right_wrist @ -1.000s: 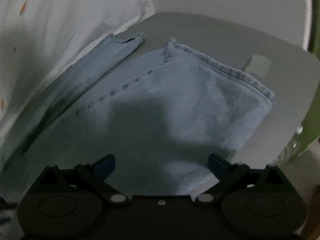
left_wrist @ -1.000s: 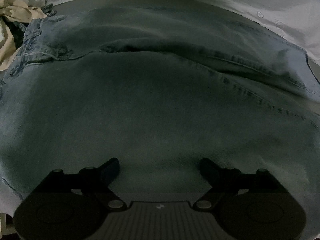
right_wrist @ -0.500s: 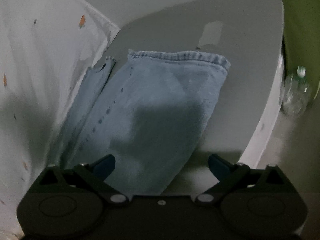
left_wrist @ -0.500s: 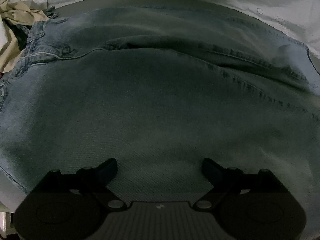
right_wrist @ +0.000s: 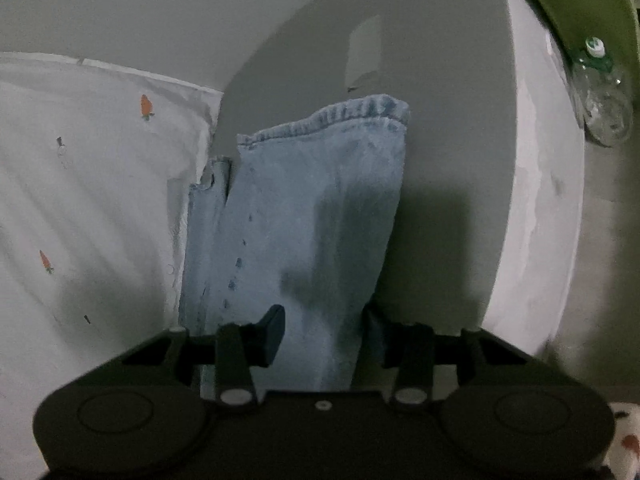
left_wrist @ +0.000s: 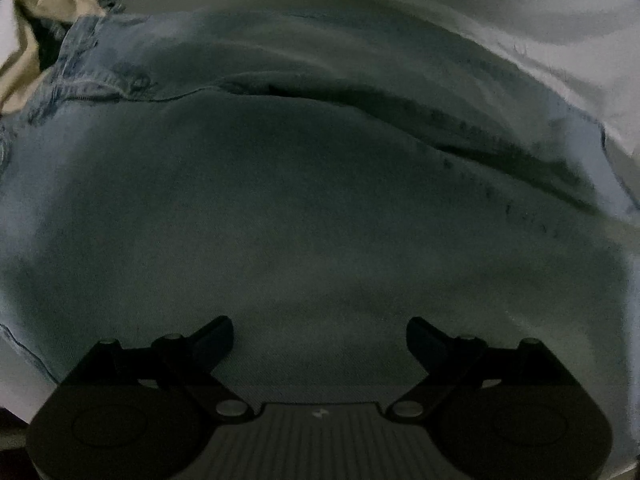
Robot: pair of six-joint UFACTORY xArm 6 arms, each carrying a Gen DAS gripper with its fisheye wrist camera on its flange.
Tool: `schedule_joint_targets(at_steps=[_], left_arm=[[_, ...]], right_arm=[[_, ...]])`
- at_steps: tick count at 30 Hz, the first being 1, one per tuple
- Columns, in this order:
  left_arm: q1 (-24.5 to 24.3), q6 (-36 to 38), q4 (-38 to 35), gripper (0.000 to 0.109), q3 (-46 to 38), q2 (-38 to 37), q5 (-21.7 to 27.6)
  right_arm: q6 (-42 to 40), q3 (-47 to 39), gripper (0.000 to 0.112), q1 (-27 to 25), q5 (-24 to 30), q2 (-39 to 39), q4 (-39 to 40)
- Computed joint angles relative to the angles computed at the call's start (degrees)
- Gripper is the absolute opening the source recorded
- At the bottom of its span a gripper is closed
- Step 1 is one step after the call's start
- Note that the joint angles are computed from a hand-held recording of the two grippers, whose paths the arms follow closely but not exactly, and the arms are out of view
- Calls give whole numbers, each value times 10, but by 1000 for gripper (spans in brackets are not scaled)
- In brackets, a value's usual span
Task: Fold clothes
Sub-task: 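Grasp the leg hems with the right gripper and lift them toward the waistband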
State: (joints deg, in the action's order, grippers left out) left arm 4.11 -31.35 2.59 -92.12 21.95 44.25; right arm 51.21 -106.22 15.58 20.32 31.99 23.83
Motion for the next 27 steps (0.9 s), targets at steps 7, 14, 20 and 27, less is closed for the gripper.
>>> schedule_joint_targets(at_steps=[7, 14, 20, 27], left_arm=[[27, 1, -100, 92, 65, -44, -54], [58, 8, -164, 89, 152, -106, -125], [99, -4, -155, 61, 237, -184, -160], [175, -107, -67, 57, 317, -271, -152]], right_arm=[[-8, -39, 42, -2, 31, 21, 0], [31, -54, 46, 0, 40, 30, -62], [19, -80, 37, 4, 8, 55, -32], [136, -179, 44, 8, 87, 110, -161]])
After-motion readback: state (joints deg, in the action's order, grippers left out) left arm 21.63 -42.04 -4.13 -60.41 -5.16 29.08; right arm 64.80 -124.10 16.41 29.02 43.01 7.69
